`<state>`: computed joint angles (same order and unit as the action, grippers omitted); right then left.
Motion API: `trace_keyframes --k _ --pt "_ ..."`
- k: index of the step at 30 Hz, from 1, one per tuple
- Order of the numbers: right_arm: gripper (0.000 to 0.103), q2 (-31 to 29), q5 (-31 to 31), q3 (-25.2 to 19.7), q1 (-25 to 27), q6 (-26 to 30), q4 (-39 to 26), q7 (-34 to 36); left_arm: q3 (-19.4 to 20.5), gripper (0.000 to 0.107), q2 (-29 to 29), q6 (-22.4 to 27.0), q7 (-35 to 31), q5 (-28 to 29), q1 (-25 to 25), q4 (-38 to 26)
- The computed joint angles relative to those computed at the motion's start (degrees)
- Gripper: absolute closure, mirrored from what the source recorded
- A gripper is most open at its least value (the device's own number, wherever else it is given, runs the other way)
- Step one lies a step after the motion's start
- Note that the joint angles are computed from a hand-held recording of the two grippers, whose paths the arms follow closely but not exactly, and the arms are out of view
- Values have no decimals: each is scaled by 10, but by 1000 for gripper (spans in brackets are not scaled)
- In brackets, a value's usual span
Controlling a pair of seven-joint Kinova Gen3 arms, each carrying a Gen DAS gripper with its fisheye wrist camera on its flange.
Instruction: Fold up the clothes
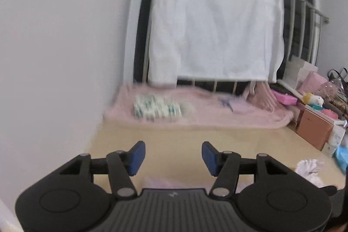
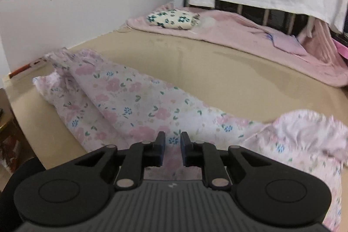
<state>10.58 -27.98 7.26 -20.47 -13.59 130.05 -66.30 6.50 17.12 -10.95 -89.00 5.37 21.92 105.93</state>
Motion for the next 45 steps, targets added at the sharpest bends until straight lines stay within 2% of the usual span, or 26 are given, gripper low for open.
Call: trace_keyframes --k 2,4,6,8,10,12,14,16,18,21,23,25,27,29,31,32,34,36,37,39,40,41,43,45 --pt "89 4 -28 7 -19 -23 10 9 -5 51 27 2 27 21 26 -14" --pt "89 4 -42 1 -20 -36 16 7 -7 51 71 28 73 13 38 -57" --pt "89 4 -41 -11 -12 -46 21 1 -51 54 107 71 91 27 75 -91" --pt "89 3 -6 -1 -15 -46 24 -37 -104 59 127 82 73 61 116 -91" --pt "88 0 39 -11 7 -40 26 -84 -157 61 137 56 40 107 162 -65" --pt "88 -10 79 -59 60 -40 26 -130 -208 61 134 9 -3 141 215 -27" --pt "88 -12 112 -112 102 -76 31 -177 -254 61 143 -24 -35 188 268 -10" --pt "88 4 134 -139 114 -104 17 -214 -302 61 156 -26 -30 214 317 -11" --pt "88 33 119 -125 85 -95 -21 -214 -323 60 163 -29 -11 206 336 -11" --pt "88 69 50 -49 12 -53 -64 -170 -342 59 165 -11 -30 232 351 -22" --pt "90 77 4 4 -36 -67 -51 -138 -348 58 167 -6 -48 252 358 -26" --pt "89 65 -43 49 -77 -110 -3 -128 -378 58 174 0 -79 273 386 -26" --pt "90 46 -81 57 -76 -150 39 -155 -410 58 179 23 -91 290 410 -33" --pt "93 29 -84 33 -35 -160 61 -172 -441 57 179 70 -105 322 427 -51" --pt "93 32 -80 13 -18 -176 67 -154 -477 61 175 88 -83 335 454 -58" --pt "93 35 -93 14 -25 -186 70 -135 -479 62 164 84 -71 328 460 -58" --pt "92 53 -137 25 -65 -228 76 -88 -453 56 142 83 -62 289 442 -70" --pt "92 67 -166 15 -76 -261 79 -67 -409 54 147 120 -66 257 396 -111" --pt "92 71 -170 -1 -66 -274 80 -67 -403 56 162 143 -55 238 382 -136" --pt "92 67 -153 -22 -41 -278 85 -78 -423 77 206 187 -14 202 378 -178" --pt "92 64 -139 -31 -27 -279 90 -87 -440 79 221 198 1 195 384 -186" --pt "92 59 -122 -39 -15 -281 98 -98 -452 74 225 200 7 198 393 -183" --pt "91 45 -107 -53 -1 -293 116 -125 -453 74 226 176 -1 213 397 -165" --pt "90 35 -86 -69 9 -321 139 -167 -457 73 229 160 15 198 404 -154"
